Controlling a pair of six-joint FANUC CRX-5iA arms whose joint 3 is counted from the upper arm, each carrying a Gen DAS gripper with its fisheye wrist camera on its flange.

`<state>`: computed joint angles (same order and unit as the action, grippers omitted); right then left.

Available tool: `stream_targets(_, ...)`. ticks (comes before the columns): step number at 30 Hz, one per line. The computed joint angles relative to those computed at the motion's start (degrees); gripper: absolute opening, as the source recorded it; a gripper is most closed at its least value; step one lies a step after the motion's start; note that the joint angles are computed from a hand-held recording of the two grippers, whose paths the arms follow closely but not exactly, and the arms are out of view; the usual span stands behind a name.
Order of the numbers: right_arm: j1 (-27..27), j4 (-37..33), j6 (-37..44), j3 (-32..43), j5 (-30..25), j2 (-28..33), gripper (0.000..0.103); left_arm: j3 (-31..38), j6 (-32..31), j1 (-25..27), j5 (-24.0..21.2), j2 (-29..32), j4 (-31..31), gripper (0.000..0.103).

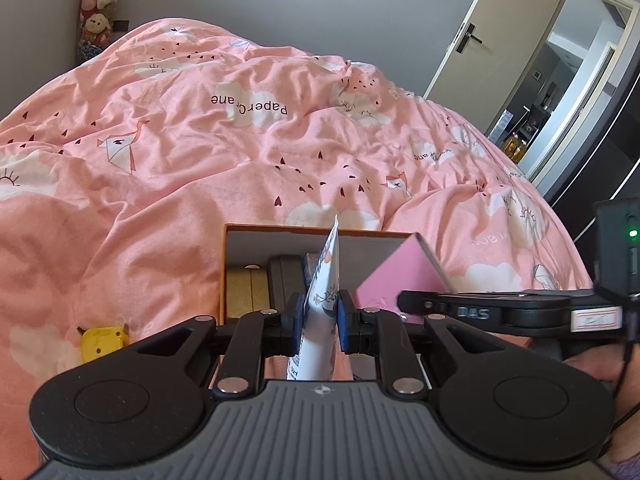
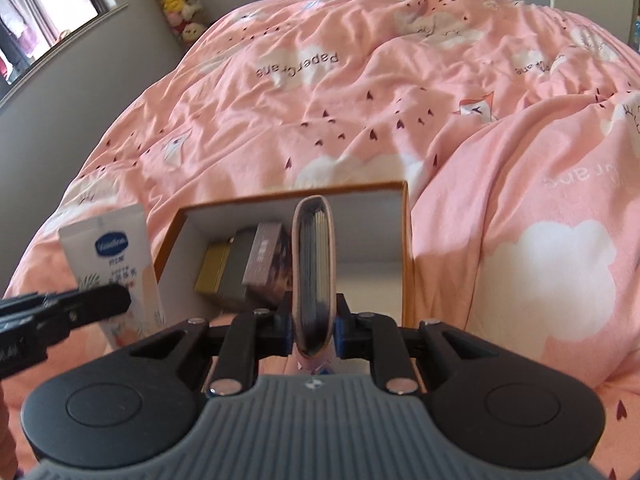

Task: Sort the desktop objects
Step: 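Lower the pink card holder into the shoebox beside the photo-card box and release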

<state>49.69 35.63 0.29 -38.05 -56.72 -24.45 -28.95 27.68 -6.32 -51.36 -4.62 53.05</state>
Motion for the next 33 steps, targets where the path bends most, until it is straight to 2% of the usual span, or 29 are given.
stream_targets(5, -2.1, 4.6, -3.2, -1.0, 3.4, 4.7, 0.019, 0.4, 0.5, -0.6, 1.3, 0.4, -0.8, 0.019)
stream_targets(8, -2.6, 7.1, -5.1, -1.3, 3.6, 7.5, 0.019, 0.7, 0.6, -0.9, 1.8, 0.8, -1.3, 0.019)
stream_targets(16, -4.1, 7.8, -5.6, -1.0, 6.4, 11.4, 0.019, 1.8, 1.5, -1.1, 1.9, 2.2, -2.3, 0.019)
stream_targets(21, -4.6, 7.0, -3.3, -0.8, 8.1, 11.8, 0.023, 2.4, 2.3, -1.3, 1.9, 3.0, -3.1, 0.019)
stream_targets(24, -5.8, 5.6, -2.8, -1.8, 11.0, 10.4, 0.028, 2.8, 2.8, -1.3, 1.7, 3.4, -3.6, 0.019)
stream_targets(28, -6.9, 2.2, 0.2, -2.3, 13.6, 7.8, 0.029, 3.1, 3.3, -1.2, 1.5, 3.7, -4.4, 0.019)
stream_targets(31, -6.7, -0.3, 4.2, -1.7, 13.3, 5.8, 0.036, 3.2, 3.4, -1.2, 1.3, 3.8, -4.3, 0.019)
stream_targets(33, -7.6, -5.6, 10.0, -1.1, 15.9, 4.0, 0.056, 3.2, 3.4, -1.2, 1.3, 3.8, -4.2, 0.019)
